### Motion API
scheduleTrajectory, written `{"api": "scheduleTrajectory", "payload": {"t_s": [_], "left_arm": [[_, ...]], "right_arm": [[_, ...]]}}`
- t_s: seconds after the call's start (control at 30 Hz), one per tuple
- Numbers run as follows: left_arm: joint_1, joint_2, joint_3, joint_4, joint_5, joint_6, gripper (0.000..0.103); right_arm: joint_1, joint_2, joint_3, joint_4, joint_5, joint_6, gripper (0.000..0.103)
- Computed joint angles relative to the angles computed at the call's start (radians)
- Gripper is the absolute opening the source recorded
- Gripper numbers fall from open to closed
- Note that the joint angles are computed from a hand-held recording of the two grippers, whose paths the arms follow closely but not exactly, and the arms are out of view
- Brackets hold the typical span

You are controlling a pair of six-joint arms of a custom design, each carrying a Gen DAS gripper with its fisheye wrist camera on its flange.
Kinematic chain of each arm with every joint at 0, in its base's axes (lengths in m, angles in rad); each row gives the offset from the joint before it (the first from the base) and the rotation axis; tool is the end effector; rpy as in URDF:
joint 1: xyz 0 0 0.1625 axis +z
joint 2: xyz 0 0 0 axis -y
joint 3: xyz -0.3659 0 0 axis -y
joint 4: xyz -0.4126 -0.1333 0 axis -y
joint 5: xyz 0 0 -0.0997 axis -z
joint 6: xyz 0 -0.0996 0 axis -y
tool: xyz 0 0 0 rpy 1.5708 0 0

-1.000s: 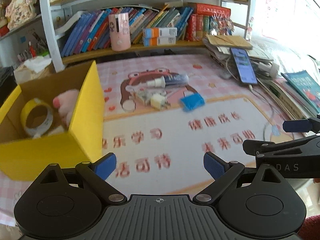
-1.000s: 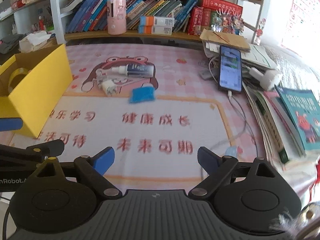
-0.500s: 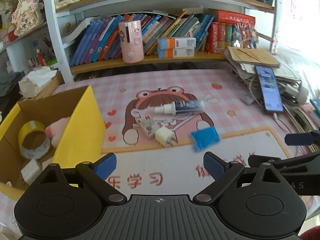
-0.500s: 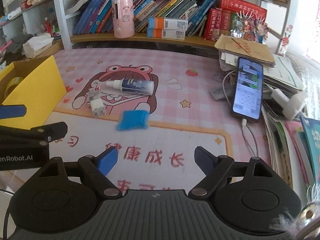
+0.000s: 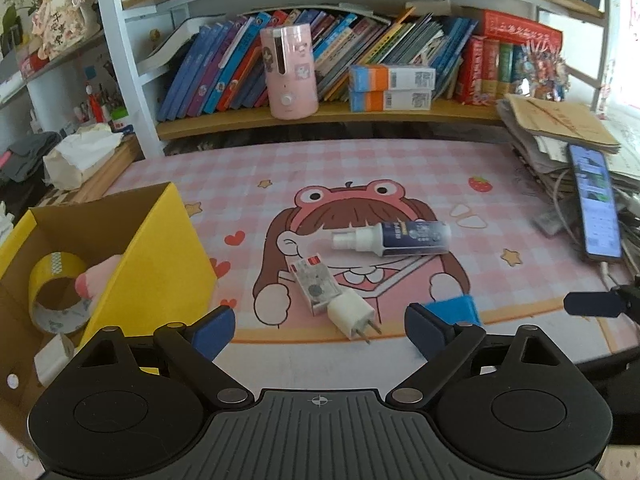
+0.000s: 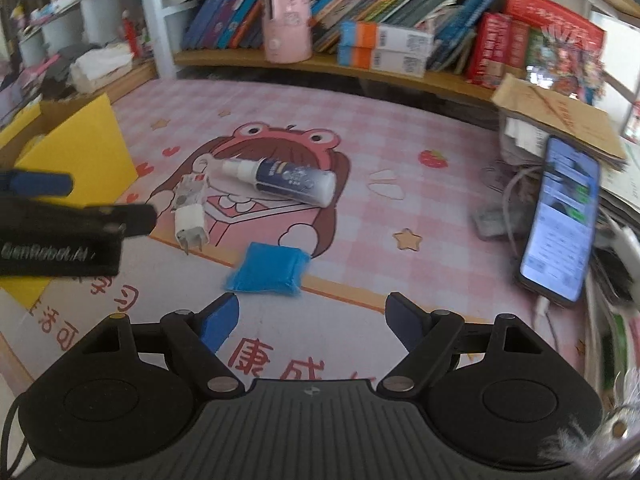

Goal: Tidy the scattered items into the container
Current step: 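Close the left tool on the white plug charger while the right tool grasps the blue pouch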

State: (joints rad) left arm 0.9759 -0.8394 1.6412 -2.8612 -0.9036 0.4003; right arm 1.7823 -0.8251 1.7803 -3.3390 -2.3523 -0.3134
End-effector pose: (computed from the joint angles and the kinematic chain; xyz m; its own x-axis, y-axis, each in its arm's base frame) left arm -0.2062 -0.6526 0.1160 -0.5562 0.4689 -0.6861 0.7727 0.5957 -0.2194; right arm 0.1890 -0.5796 0.1183 -0.7179 0.1269 0.6845 -0.3843 0.7475 -0.5417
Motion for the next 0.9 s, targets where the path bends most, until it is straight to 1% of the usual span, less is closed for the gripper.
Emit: {"api": "scheduleTrajectory", "payload": {"t_s": [0.13,0.23,0.27,0.37,0.5,0.73,0.9], "left_arm": [[0.009,0.046,-0.051,0.031,0.024,-0.017,0.091],[0.018,0.077,-0.089,0.068,0.027,-0.034,0.086],[0.021,0.086,-0.102,0.081,0.026,-0.039,0.082],[0.030,0.119,-0.145,0.121,0.020,-0.066,0.077],[0.040,0.152,-0.196,0.189,0.008,-0.116,0.066],[0.050,0.174,-0.238,0.267,0.005,-0.172,0.054],[0.053,0.175,-0.245,0.296,-0.008,-0.192,0.044]], "right_arm": [[-0.024,0.013,-0.020,0.020,0.039,-0.048,0.081],[-0.039,0.027,-0.040,0.028,0.067,-0.084,0.079],[-0.044,0.032,-0.047,0.029,0.076,-0.096,0.078],[-0.055,0.047,-0.068,0.037,0.099,-0.127,0.073],[-0.068,0.069,-0.100,0.052,0.124,-0.166,0.071],[-0.080,0.094,-0.136,0.070,0.158,-0.201,0.070],[-0.088,0.088,-0.136,0.094,0.181,-0.181,0.068]]}}
